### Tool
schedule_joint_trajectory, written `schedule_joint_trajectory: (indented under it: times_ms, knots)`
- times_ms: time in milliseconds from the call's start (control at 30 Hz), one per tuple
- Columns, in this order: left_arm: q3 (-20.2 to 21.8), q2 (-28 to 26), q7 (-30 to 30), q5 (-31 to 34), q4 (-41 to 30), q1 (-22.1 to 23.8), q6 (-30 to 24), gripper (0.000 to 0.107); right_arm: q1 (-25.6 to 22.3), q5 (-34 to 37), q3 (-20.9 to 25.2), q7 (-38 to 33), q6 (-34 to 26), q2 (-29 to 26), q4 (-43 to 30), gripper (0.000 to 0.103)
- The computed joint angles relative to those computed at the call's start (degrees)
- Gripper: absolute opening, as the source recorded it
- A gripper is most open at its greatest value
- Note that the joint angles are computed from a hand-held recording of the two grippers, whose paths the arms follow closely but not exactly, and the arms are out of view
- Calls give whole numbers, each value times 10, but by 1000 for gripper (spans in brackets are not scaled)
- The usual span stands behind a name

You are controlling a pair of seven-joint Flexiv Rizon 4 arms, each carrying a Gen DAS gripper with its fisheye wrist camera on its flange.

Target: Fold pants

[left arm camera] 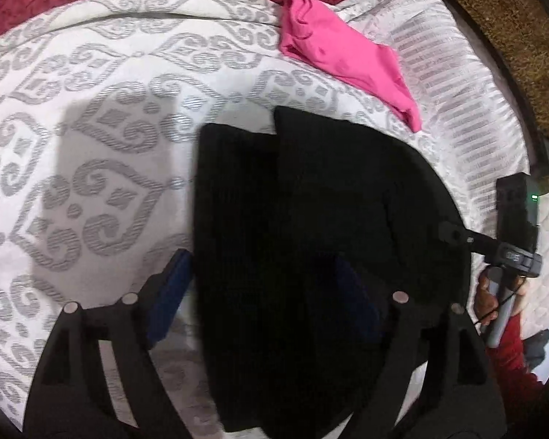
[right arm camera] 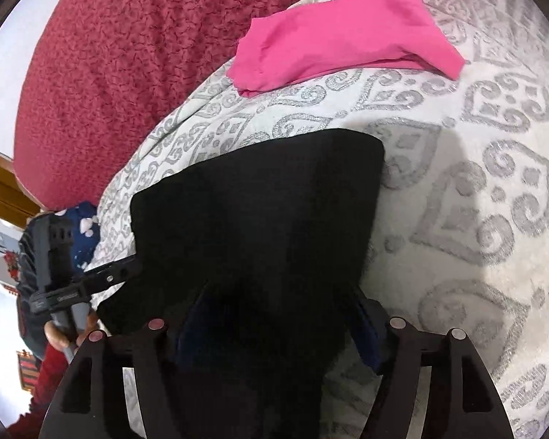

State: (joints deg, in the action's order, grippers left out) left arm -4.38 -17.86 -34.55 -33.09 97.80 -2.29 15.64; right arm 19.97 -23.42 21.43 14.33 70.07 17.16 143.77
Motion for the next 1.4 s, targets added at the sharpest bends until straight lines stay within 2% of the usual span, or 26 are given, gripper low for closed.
schedule_joint_trajectory:
  times_ms: [100, 200, 267, 333, 433, 467, 533, 633, 733, 800, 867, 900, 933, 967, 1000, 1033, 1067, 1100, 1167, 1267, 1400]
  knots:
    - [-1, 4, 15, 4, 11, -5, 19, 81, 2, 4, -4, -10, -14, -7, -7, 65]
    - [-3, 7, 27, 4, 19, -10, 37, 81, -8, -8, -2, 6, -6, -7, -1, 47]
    - [-5, 12, 43, -2, 30, -14, 57, 68, -27, -35, 0, 35, 35, -14, 12, 24]
    - [-8, 25, 71, -13, 45, -17, 72, 46, -42, -69, 7, 56, 35, -15, 11, 16]
    - [-8, 62, 123, -32, 84, -31, 130, 29, -26, -91, 14, 40, -48, -6, -23, 13]
    - [-8, 72, 134, -41, 92, -35, 143, 27, -28, -109, 15, 42, -63, 1, -32, 12]
    - [-11, 85, 148, -68, 94, -41, 152, 24, -28, -132, 15, 38, -94, 16, -49, 12]
    - [-23, 76, 140, -81, 54, -57, 150, 23, -24, -135, 7, -19, -182, 42, -84, 12]
    - [-42, 54, 136, -86, 9, -81, 188, 23, -45, -141, -18, -70, -204, 69, -97, 12]
    - [-58, 18, 104, -74, -49, -99, 205, 23, -70, -150, -38, -110, -213, 76, -108, 12]
    - [-76, -26, 76, -56, -104, -125, 258, 26, -98, -162, -58, -145, -205, 71, -113, 14]
    - [-78, -54, 55, -32, -132, -145, 302, 38, -114, -164, -73, -165, -192, 65, -114, 16]
    - [-63, -86, 24, 4, -166, -176, 342, 59, -127, -149, -91, -186, -192, 52, -119, 27]
    - [-29, -120, -44, 78, -212, -210, 362, 67, -134, -123, -97, -200, -222, 45, -127, 46]
    - [3, -147, -121, 155, -252, -235, 366, 67, -141, -97, -93, -198, -286, 33, -146, 51]
    - [15, -165, -167, 193, -273, -244, 361, 67, -152, -81, -81, -181, -345, 23, -161, 51]
    - [9, -168, -176, 195, -276, -238, 347, 67, -148, -80, -80, -175, -367, 22, -161, 51]
    - [-7, -162, -164, 180, -260, -223, 343, 67, -145, -89, -74, -174, -355, 31, -146, 51]
    - [-39, -136, -136, 163, -204, -191, 357, 67, -137, -108, -54, -167, -357, 46, -129, 51]
    - [-65, -87, -99, 139, -126, -156, 364, 67, -106, -114, -17, -148, -369, 74, -114, 51]
    - [-90, 16, -16, 65, -3, -126, 383, 67, -56, -87, 37, -95, -458, 81, -146, 53]
